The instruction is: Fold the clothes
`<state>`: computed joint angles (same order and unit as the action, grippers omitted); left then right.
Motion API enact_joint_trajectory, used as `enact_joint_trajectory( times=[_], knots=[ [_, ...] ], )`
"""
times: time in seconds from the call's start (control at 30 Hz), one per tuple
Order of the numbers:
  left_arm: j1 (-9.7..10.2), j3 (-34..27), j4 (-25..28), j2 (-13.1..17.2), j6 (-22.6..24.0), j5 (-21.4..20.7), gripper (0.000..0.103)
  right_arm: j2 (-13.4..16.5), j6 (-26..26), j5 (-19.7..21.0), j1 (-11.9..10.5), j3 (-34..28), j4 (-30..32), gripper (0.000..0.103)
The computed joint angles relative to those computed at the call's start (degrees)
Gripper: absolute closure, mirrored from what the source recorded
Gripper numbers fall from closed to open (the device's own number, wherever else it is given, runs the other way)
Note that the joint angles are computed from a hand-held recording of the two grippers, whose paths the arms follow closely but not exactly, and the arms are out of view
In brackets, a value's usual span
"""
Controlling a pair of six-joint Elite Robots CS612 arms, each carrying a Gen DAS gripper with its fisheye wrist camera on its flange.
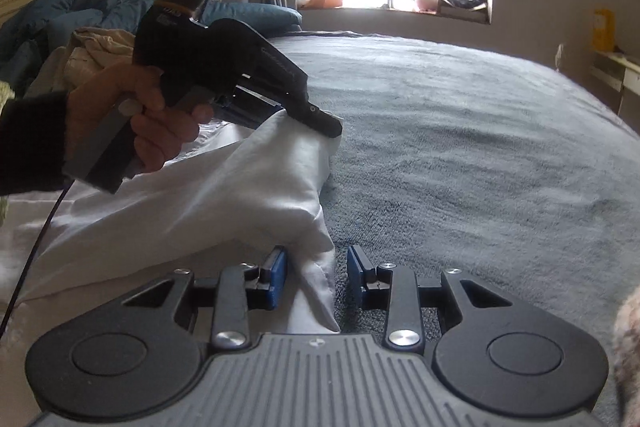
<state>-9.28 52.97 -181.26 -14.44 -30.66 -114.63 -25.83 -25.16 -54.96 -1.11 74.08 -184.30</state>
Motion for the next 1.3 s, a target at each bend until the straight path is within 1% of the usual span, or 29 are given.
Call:
enact_joint_trajectory(
  times=[0.07, 0.13, 0.17, 0.2, 0.3, 0.43, 0.5, 0.53, 0.57, 0.6, 0.63, 0.67, 0.73, 0.8, 0.83, 0.87, 0.9, 0.97, 1.0, 1.07, 1.1, 1.17, 1.23, 1.3],
  knots=[
    [0.07, -1.18, -0.44, 0.95, -1.3, -0.86, 0.096, 0.31, 0.85, 0.76, -0.09, -0.4, 0.37, 0.07],
    [0.15, -2.26, -0.6, 1.72, -2.57, -1.15, 0.096, 0.5, 1.64, 1.03, -0.13, -0.67, 0.83, 0.073],
    [0.19, -2.76, -0.86, 2.1, -3.29, -1.2, 0.096, 0.42, 1.93, 0.47, -0.09, -0.62, 1.21, 0.081],
    [0.23, -3.29, -1.33, 2.51, -4.05, -1.07, 0.096, 0.35, 2.23, -0.09, -0.04, -0.58, 1.59, 0.086],
    [0.26, -5.26, -2.49, 3.9, -6.92, -0.44, 0.096, 0.15, 3.04, -1.47, 0.08, -0.47, 2.59, 0.088],
    [0.04, -6.54, -3.42, 4.93, -8.94, 1.48, 0.096, 0.08, 3.66, -1.17, -0.05, -0.28, 2.58, 0.088],
    [0.02, -6.74, -4.19, 5.1, -11.24, 2.03, 0.096, 0.18, 3.95, -0.89, -0.14, -0.38, 2.57, 0.088],
    [0.14, -6.76, -4.51, 5.06, -12.58, 1.77, 0.093, 0.22, 4.09, -0.78, -0.18, -0.43, 2.6, 0.088],
    [0.27, -6.59, -4.34, 4.78, -13.58, 1.6, 0.082, 0.25, 4.18, -0.66, -0.2, -0.48, 2.66, 0.088],
    [0.31, -5.81, -4.08, 4.04, -14.14, 2.23, 0.075, 0.29, 4.23, -0.53, -0.21, -0.56, 2.73, 0.087],
    [0.32, -4.71, -4.01, 3.1, -14.45, 3.4, 0.064, 0.31, 4.3, -0.44, -0.22, -0.6, 2.76, 0.087],
    [0.32, -3.66, -3.9, 2.17, -14.76, 4.57, 0.064, 0.32, 4.33, -0.35, -0.24, -0.62, 2.78, 0.087],
    [0.43, -0.31, -5.3, -0.35, -15.3, 7.26, 0.062, 0.38, 4.26, -0.12, -0.28, -0.72, 2.83, 0.086],
    [0.72, 4.82, -8.37, -3.82, -15.8, 9.68, 0.062, 0.4, 4.03, 0.3, -0.38, -0.76, 2.95, 0.083],
    [0.91, 8.45, -10.49, -6.13, -15.17, 10.94, 0.062, 0.28, 3.65, 0.4, -0.39, -0.55, 2.77, 0.082],
    [1.1, 12.71, -12.94, -8.77, -13.75, 12.29, 0.062, 0.17, 3.26, 0.5, -0.4, -0.33, 2.58, 0.077],
    [1.31, 16.67, -15.25, -11.3, -12.31, 13.6, 0.061, 0.05, 2.88, 0.61, -0.41, -0.11, 2.4, 0.068],
    [1.77, 23.87, -19.53, -16.07, -9.38, 16.11, 0.055, -0.17, 2.11, 0.81, -0.43, 0.32, 2.03, 0.056],
    [1.95, 27.6, -21.48, -18.53, -7.76, 17.48, 0.053, -0.51, 1.12, -0.19, -0.29, 0.87, 1.43, 0.054],
    [2.06, 35.32, -24.99, -23.35, -4.61, 20.57, 0.048, -1.51, -0.52, -4.52, 0.29, 2.51, -1.43, 0.051],
    [2.06, 38.83, -26.34, -25.44, -3.51, 22.0, 0.048, -2.06, -0.71, -6.28, 0.5, 3.32, -2.69, 0.046],
    [2.06, 45.24, -28.73, -28.96, -2.29, 24.61, 0.047, -3.48, -0.69, -8.82, 0.78, 5.13, -4.38, 0.042],
    [1.92, 50.9, -32.49, -30.96, -2.73, 27.36, 0.046, -5.39, -2.07, -11.06, 1.2, 7.63, -5.89, 0.042],
    [2.13, 55.71, -37.11, -31.85, -4.06, 29.48, 0.046, -7.43, -4.64, -13.63, 1.84, 10.64, -8.66, 0.042]
  ],
)
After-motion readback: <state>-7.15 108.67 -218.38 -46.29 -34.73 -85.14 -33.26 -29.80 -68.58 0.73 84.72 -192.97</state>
